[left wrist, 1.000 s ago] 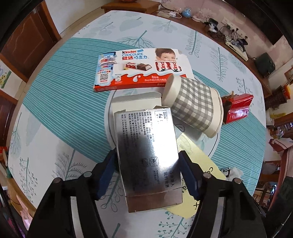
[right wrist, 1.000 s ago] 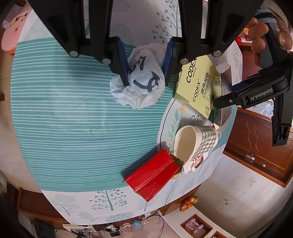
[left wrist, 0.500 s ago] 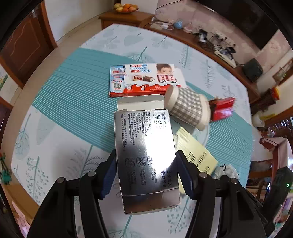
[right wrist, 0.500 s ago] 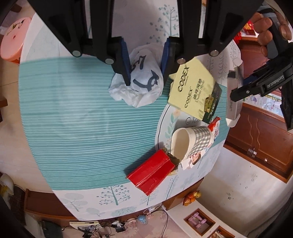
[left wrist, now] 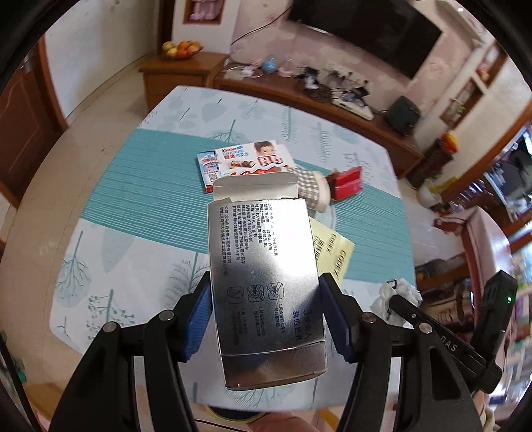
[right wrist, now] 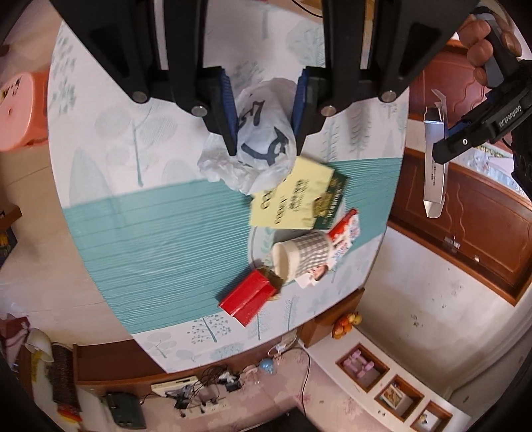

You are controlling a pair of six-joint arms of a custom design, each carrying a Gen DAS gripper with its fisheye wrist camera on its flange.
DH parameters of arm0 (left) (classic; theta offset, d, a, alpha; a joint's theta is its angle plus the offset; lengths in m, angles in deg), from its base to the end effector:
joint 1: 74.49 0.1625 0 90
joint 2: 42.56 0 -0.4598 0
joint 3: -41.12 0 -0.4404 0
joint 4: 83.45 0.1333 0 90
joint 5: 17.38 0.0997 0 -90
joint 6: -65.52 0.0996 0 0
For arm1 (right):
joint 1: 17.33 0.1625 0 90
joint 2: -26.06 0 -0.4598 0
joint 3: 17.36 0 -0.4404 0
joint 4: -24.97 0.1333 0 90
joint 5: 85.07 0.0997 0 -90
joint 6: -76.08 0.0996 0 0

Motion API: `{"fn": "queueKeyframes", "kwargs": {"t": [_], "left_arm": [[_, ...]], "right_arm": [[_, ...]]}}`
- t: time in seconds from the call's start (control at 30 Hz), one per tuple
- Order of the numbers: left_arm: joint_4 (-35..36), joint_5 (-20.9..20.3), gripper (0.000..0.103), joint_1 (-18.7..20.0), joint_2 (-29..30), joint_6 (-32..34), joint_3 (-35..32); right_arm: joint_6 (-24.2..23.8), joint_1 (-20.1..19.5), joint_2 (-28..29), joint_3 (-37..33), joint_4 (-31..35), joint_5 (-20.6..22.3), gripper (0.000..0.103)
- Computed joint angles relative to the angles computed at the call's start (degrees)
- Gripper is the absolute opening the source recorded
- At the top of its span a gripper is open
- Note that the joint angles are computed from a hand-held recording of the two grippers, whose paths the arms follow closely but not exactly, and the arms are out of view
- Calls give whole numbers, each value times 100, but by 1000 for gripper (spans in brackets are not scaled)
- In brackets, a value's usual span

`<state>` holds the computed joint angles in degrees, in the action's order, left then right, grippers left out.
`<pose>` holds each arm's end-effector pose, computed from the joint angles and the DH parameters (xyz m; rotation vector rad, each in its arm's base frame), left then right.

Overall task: Collect trash
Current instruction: 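Carry the silver box and white plastic bag toward the trash bin with both tools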

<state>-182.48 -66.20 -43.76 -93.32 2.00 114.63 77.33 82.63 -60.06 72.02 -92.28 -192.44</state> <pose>-0.5655 -0.5675 0.2518 0.0203 2.5131 -0.6835 0.2059 -0.5736 0.5499 0.1226 -2.8132 0.6371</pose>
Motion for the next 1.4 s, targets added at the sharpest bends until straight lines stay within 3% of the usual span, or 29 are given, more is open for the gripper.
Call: {"fn": "queueKeyframes", "kwargs": {"t": [0.23,0.47,0.67,0.87,1.13,1.33,1.4], "left_arm": [[-597,-288,60,-262,-657,1088,634],[-1032,-767,60,-478,-1202,2055,1163],[-1098,-1102,60,-715,-1497,2506,1524],[-1161,-1545,60,-940,-1635,2779,1930],[-1069,-2200,60,-1147,-1637,2824,2445],[-1118,-2745,60,-1156,-1500,2727,2950],[-1163,-2857,60,-1157,-1401,2749,3141]], "right_arm": [[862,808,-630,923,-865,-614,29],[1842,1696,-1132,1716,-1505,-1602,29],[2770,2324,-1450,2087,-1106,-2321,29],[3595,2692,-1831,2443,-386,-2647,29],[4558,2539,-2518,3076,425,-2427,29],[4781,2089,-3153,3726,575,-2192,29],[4653,1750,-3444,4056,449,-2037,29]]}}
